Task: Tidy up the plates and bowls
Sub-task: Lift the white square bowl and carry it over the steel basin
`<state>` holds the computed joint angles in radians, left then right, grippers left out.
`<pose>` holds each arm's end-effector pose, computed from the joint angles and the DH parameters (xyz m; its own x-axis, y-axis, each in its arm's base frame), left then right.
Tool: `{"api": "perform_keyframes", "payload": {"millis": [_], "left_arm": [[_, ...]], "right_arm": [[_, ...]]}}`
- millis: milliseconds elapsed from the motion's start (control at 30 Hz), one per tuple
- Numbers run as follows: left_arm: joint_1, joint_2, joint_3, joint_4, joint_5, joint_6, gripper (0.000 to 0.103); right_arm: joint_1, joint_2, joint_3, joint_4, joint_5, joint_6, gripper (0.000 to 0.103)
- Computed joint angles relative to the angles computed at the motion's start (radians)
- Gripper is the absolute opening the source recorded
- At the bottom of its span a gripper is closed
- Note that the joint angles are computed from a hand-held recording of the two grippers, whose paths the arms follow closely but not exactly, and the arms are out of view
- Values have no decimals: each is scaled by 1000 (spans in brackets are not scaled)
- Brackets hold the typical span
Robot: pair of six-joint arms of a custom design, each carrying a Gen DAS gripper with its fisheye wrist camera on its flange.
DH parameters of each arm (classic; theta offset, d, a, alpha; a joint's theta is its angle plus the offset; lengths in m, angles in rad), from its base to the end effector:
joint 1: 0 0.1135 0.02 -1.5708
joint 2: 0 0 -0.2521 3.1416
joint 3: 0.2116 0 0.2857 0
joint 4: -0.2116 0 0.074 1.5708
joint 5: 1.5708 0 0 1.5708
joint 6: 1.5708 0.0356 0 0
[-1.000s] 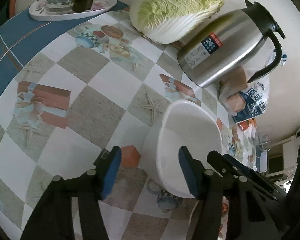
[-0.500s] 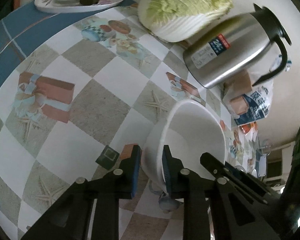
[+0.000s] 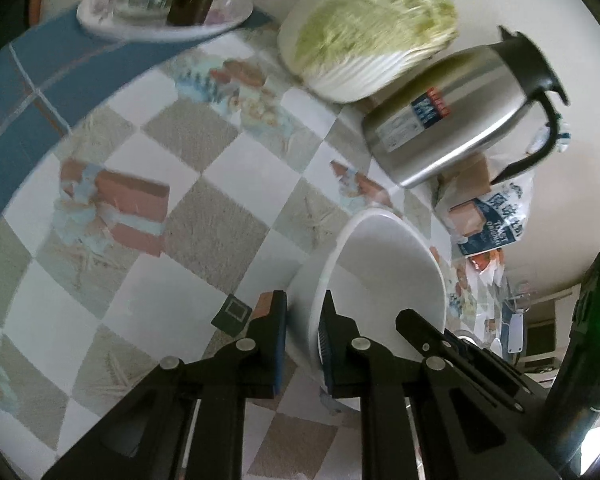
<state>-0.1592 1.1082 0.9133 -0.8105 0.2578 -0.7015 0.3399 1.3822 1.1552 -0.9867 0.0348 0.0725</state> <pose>0.2466 -0.0488 0.2523 -0.8228 -0.4999 -0.2703 -0.3179 0.7991 -0.5102 0.2801 0.0978 0.2541 -0.9043 -0.2430 -0.3510 -0.2569 0.9664 -0.0072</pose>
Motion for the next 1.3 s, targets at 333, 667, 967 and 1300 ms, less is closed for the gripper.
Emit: {"api": "perform_keyframes", "payload": {"millis": [333,667,967,1300], "left_arm": [[-86,-64,128,-83,-103,0,15],[-249,-81,191,-124,-232,-43,15],[-404,-81,200,-141,-318,-104,15],[-543,-21,269,-157,-394,-125,15]], "right_arm": [[-53,-157,29,-68,-66,4,13],[-137,-295,7,-118,-109,-12,13],[-269,-391,-31,-175,-159,-78,13],[-484,-482,-64,-220,-283,-170,13]]}}
